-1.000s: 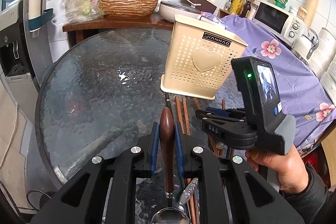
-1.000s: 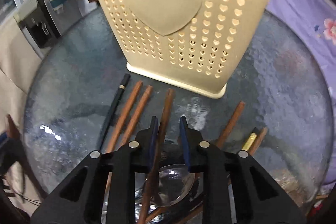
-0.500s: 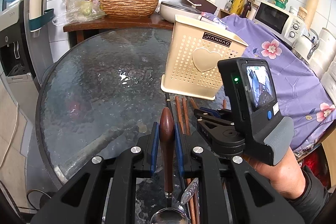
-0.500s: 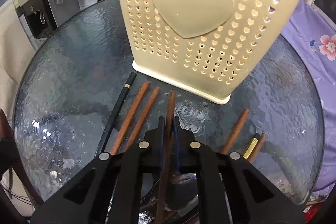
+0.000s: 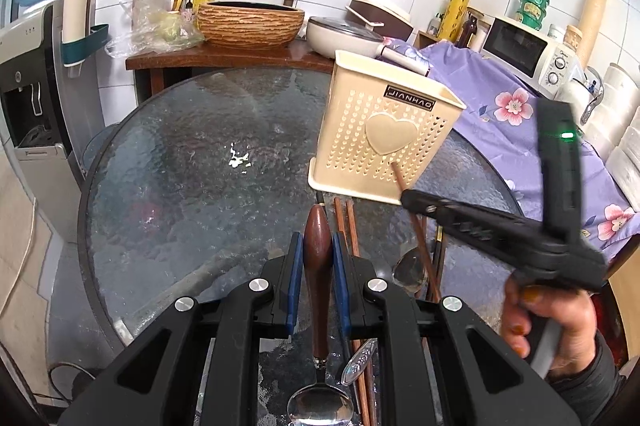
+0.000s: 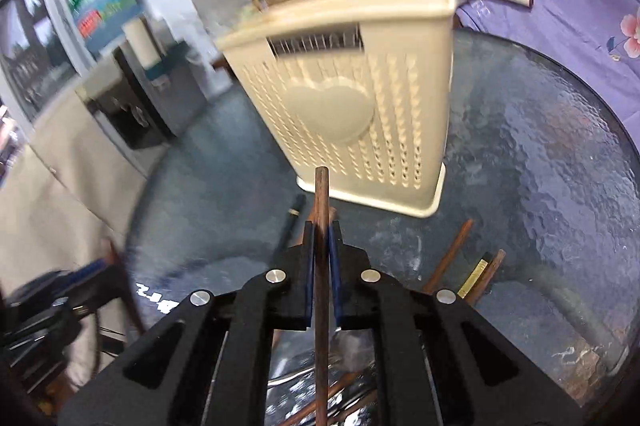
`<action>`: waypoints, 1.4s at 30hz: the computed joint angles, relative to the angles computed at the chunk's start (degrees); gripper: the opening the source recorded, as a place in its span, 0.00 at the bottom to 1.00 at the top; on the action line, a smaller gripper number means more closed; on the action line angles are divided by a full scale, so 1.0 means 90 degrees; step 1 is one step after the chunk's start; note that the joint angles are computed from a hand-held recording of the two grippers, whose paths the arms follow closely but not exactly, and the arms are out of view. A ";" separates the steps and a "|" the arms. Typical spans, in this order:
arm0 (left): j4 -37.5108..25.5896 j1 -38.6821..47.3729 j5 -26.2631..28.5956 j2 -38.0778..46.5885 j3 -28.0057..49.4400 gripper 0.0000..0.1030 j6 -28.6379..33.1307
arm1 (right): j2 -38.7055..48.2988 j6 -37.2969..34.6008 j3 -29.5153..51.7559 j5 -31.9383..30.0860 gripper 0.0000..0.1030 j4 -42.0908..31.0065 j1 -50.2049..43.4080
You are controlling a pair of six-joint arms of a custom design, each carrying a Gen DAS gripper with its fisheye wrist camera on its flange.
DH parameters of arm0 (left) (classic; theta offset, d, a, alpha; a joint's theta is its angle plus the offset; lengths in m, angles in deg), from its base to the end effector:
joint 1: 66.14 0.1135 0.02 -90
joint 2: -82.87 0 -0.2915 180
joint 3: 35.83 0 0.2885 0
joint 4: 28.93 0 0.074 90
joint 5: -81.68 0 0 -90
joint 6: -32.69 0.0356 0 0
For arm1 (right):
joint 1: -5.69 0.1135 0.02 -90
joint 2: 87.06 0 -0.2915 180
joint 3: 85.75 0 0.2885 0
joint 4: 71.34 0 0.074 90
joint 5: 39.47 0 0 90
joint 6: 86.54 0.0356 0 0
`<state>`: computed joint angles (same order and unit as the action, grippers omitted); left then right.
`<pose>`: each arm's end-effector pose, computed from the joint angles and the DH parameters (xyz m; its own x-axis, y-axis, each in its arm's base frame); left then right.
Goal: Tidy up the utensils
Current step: 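Lift the spoon with the left tool while the right tool lifts the chopstick, then lower the spoon into the cream holder with the left tool while the right tool drops the chopstick in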
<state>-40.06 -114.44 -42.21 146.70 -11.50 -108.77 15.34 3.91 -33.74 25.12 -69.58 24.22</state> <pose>0.1344 -0.1210 0.1116 -0.6212 -0.2789 -0.7324 -0.1627 0.9601 -0.2276 0.3144 0.1215 0.0963 -0.7159 -0.2325 -0.6584 -0.5503 0.7682 0.3272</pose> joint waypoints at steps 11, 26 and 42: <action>-0.0390 -0.0189 -0.0234 -0.0497 -0.0001 0.14 -0.0088 | -0.1422 -0.0542 -0.0641 -0.1963 0.07 -0.0648 -0.1289; -0.1122 -0.0543 -0.0725 -0.1039 0.0256 0.14 -0.0155 | -0.2575 -0.0803 -0.0861 -0.2699 0.07 -0.1070 -0.1815; -0.1435 -0.0666 -0.1042 -0.1437 0.0559 0.14 0.0252 | -0.3335 -0.0834 -0.0787 -0.2568 0.07 -0.1376 -0.1689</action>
